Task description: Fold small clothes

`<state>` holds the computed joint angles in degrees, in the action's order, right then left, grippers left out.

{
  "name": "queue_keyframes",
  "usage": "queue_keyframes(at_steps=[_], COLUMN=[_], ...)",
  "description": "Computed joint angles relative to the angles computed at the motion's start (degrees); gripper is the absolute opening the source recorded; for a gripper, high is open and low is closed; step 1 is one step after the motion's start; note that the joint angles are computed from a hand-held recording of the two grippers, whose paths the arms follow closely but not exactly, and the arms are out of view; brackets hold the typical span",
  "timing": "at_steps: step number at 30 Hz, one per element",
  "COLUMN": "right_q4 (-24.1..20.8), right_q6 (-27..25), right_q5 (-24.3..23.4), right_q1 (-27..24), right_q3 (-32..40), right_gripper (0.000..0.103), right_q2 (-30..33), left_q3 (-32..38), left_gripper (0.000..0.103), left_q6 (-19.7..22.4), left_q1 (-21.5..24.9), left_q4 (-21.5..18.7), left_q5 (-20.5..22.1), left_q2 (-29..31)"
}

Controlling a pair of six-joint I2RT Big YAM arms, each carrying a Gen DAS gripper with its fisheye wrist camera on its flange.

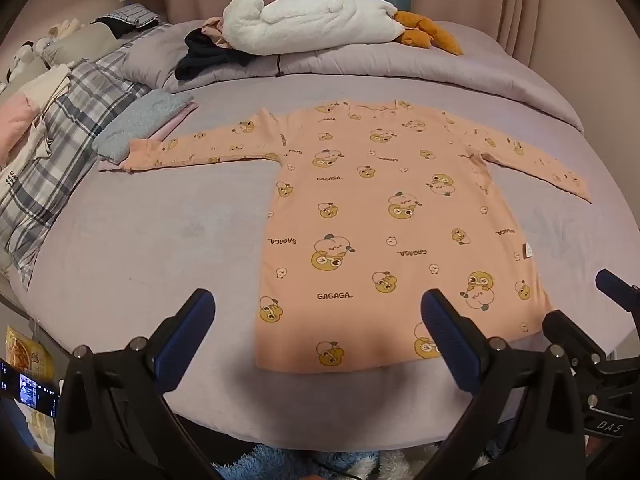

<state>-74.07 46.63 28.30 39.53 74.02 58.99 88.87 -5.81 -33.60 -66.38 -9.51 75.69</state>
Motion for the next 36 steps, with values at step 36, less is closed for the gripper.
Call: queue_keyframes(at_steps=[36], right_q4=[0.76], right_q6=[-0.62], right_q5=[-1.01], right_q1=[-0.86], right_q3=[-0.03], right_gripper=[0.102], right_q2=[0.62], left_q3=[-1.58], left_gripper=[0.103], left_q6=[-0.07], left_q1=[0.36], left_q4=[1.28], left_q5=[2.36], left_q2=[0.20])
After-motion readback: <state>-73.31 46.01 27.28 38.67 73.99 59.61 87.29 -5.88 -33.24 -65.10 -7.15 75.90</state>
